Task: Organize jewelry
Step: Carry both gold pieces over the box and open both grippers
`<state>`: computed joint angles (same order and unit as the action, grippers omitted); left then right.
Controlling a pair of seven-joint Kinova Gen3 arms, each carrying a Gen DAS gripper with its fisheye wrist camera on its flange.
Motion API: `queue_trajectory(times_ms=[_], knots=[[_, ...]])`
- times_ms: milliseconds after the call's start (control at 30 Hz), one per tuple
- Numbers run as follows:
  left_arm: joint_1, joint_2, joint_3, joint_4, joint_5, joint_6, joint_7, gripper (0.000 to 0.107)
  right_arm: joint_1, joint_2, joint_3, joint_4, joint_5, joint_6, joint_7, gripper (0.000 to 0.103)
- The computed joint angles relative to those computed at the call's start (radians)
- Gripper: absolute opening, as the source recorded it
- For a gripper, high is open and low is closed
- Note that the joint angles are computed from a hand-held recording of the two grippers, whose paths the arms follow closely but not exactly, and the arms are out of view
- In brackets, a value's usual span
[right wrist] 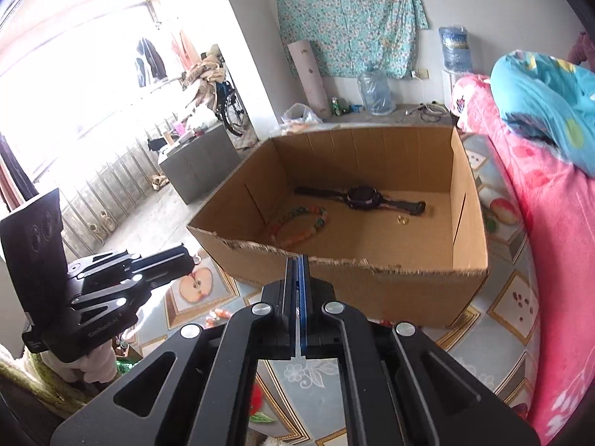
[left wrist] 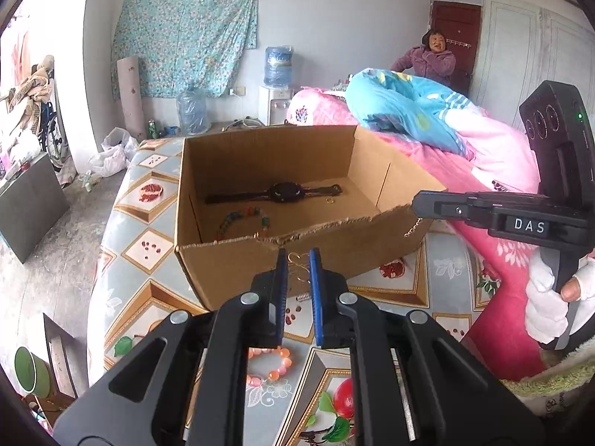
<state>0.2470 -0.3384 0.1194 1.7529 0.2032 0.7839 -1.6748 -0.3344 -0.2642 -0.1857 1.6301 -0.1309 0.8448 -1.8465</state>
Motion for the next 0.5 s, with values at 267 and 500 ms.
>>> queue_trajectory(times_ms=[267,500], knots=[[0.003,0.135,0.022,-0.170,-0.010,0.016,-0.010,0.010,0.013,0.096,0.031,-0.149,0.018,0.013,0.056,0.001],[-0.007,0.401,0.026,-0.409,0.021,0.197,0.052,0.010,0.030,0.307,0.069,-0.366,0.000,0.202,0.055,0.002]])
